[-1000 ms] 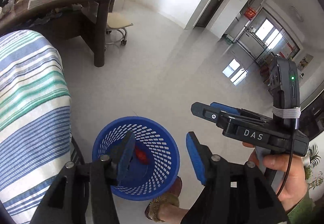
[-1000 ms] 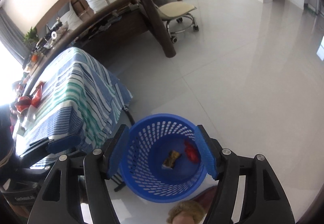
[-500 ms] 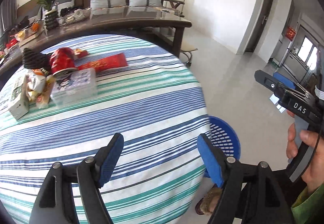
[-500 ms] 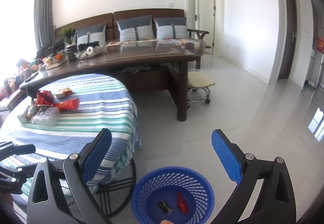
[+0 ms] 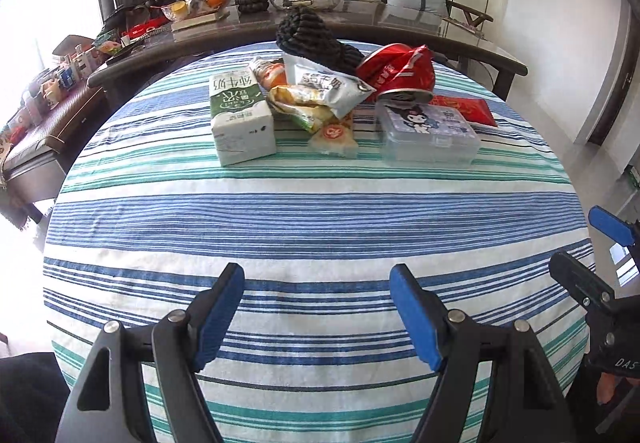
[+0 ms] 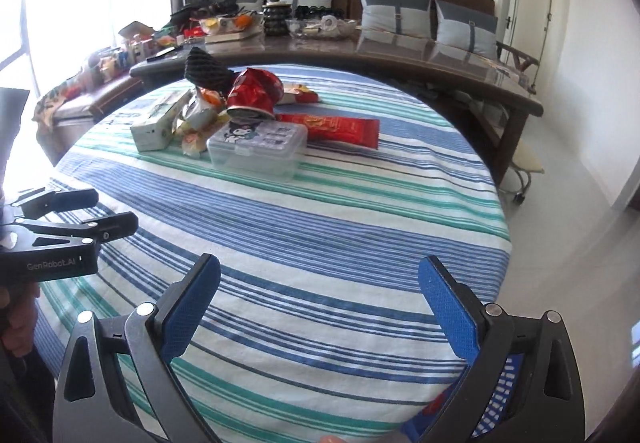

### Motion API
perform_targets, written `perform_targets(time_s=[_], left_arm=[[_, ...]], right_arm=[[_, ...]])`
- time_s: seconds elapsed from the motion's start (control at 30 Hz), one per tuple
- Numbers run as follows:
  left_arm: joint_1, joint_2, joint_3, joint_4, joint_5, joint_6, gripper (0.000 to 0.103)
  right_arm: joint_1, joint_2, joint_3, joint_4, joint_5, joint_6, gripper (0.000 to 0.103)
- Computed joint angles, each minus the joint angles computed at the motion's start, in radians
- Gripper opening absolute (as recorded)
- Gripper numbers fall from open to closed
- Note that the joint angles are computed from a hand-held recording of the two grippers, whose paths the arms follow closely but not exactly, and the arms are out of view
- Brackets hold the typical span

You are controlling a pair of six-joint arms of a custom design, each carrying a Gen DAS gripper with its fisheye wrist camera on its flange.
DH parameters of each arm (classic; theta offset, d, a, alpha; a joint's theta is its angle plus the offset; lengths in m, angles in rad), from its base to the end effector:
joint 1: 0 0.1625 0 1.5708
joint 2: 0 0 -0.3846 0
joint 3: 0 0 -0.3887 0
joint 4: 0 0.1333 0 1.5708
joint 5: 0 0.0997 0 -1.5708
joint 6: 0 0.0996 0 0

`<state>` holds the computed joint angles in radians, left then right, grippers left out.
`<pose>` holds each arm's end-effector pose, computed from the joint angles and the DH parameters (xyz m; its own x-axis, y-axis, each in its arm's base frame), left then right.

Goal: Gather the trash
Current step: 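Move both tools back over the table toward the remaining trash, then grasp the green milk carton with the left gripper while the right grasps the clear plastic box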

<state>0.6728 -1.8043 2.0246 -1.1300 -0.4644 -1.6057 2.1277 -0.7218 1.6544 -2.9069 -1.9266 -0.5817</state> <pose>-0.1286 -0.3868 0.3553 -0.6222 -0.5157 -0.5890 0.1286 0.6748 -0.7267 0.4265 -0.4985 0.0577 -0.4582 -0.7459 0.4834 -0.8831 0.4439 -0.1520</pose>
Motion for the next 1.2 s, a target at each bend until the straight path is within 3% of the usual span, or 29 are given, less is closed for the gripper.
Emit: perform_targets(time_s=[0.13,0.27,0.4,0.57,0.73,0.83,0.9,0.93,0.97,1.07,1.2], left_arm=[[0.038,-0.035,-0.009,0.059,0.012,-0.041,0.077],[0.096,-0.034,-0.040,0.027,0.035,0.008,0.077],[0.168,0.002,-0.081,-0.075,0.072,0.130,0.077],[0.243,0.049,-0.113,-0.300,0.079,0.371,0.077],[0.272,0.074,-0.145,-0.301,0.117,0.381,0.077],[0.278,0.048,-0.111,-0.427,0.140,0.498,0.077],[0.281,0.039,-0.096,-0.502,0.137,0.592,0.063],[0.283,0.038,-0.097,-0.509,0.126,0.614,0.051],[0.284,0.033,-0.094,-0.516,0.123,0.632,0.050],[0.259,-0.001,-0.081,-0.452,0.110,0.585,0.049],[0.186,-0.065,-0.064,-0.216,0.082,0.367,0.049]], right_arm=[[0.028,0.053,-0.029,0.039,-0.022,0.001,0.099],[0.046,0.108,-0.071,0.072,-0.058,-0.016,0.099],[0.053,0.123,-0.098,0.103,-0.068,-0.007,0.100],[0.033,0.115,-0.127,0.201,-0.037,0.075,0.102],[0.034,0.109,-0.112,0.182,-0.040,0.069,0.103],[0.034,0.107,-0.109,0.182,-0.038,0.070,0.102],[0.034,0.107,-0.108,0.183,-0.037,0.070,0.103],[0.034,0.106,-0.108,0.183,-0.037,0.070,0.103],[0.034,0.107,-0.109,0.182,-0.038,0.069,0.103],[0.033,0.107,-0.109,0.182,-0.037,0.069,0.103],[0.033,0.106,-0.108,0.182,-0.036,0.068,0.103]])
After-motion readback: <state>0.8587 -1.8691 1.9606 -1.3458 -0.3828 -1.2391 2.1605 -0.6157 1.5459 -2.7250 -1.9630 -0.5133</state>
